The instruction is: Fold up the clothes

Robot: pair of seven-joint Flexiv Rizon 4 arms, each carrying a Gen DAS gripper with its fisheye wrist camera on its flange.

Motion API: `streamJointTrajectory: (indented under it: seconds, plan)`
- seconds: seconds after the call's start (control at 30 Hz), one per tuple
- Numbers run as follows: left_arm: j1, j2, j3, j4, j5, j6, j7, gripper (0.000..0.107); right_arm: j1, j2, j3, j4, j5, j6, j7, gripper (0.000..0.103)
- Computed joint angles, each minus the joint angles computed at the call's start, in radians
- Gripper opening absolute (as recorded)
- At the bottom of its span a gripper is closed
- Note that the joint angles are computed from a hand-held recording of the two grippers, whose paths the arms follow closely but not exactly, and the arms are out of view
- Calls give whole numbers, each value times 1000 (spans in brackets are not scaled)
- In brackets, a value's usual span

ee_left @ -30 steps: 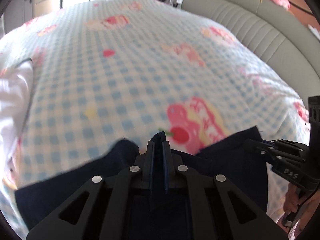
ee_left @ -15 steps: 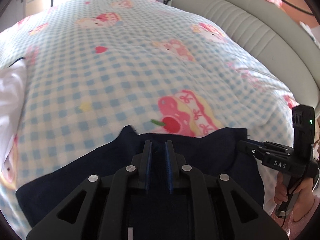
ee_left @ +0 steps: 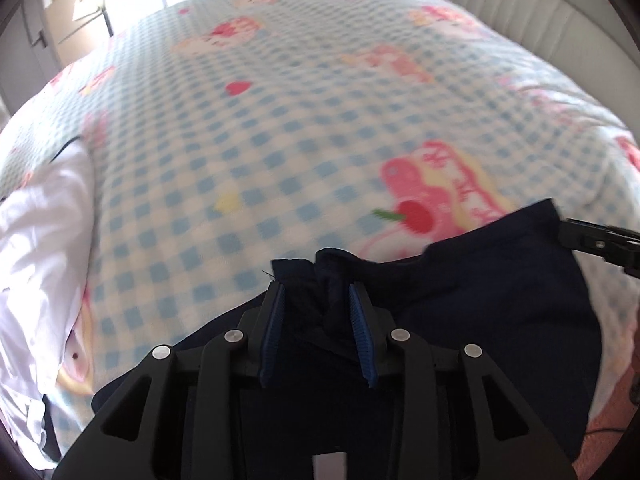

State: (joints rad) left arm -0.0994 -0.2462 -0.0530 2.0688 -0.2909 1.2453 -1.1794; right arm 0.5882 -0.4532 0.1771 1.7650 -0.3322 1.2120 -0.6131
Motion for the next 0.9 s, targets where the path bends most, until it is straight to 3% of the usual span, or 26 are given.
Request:
streamJointTrajectory:
  seconds: [0.13,0.2,0.23,0.27,0.3,0.37,0.43,0.47,0.5,0.53,0.57,0.67,0.73,0.8,0.9]
  plan:
    - [-20,-53,14,-68,58,-67,-44,32,-42,-75,56,-93,76,-100,-81,44]
    - [-29,-75,19,-89,81,-71,-63,14,-68,-109,88,-120,144,-104,-123,39]
    - [-35,-80,22,-92,95,-55,-73,13,-62,-104,83,-111,144,-78,-140,32]
    - [-28,-75,8,-78,79,-8,-65,12,-57,-101,79,-103,143,-52,-157,17]
    - [-17,-70,-12,-61,52,43,-51,12,-50,-96,72,-92,139,-23,-169,11]
    - [21,-59,-90,-16,-83,160,7,10,6,-60,-6,-34,81,71,-113,9]
    - [-11,-67,-43,-41,-54,153,-66,13,37,-35,-54,-2,32,88,-58,9]
    - [-25,-72,-6,-74,-4,68,-114,16,38,-28,-58,2,18,66,-44,11]
    - [-19,-61,-1,-84,-14,-22,-107,24,39,-21,-61,5,4,44,-30,17]
    - [7,-41,-20,-62,-70,-53,-54,29,39,-14,-63,8,-10,21,-16,20]
    - [41,-11,-47,-19,-120,-26,3,29,38,-6,-65,13,-24,3,-4,30]
    - [61,85,-28,121,-209,92,67,44,72,50,-120,76,-146,28,76,35]
    - [73,138,-8,198,-290,140,88,47,85,70,-140,83,-236,27,127,37]
    - [82,176,25,269,-367,165,95,47,44,40,-70,32,-207,58,64,38]
    - [99,191,72,324,-418,160,48,47,-46,-67,132,-134,-5,27,-180,38]
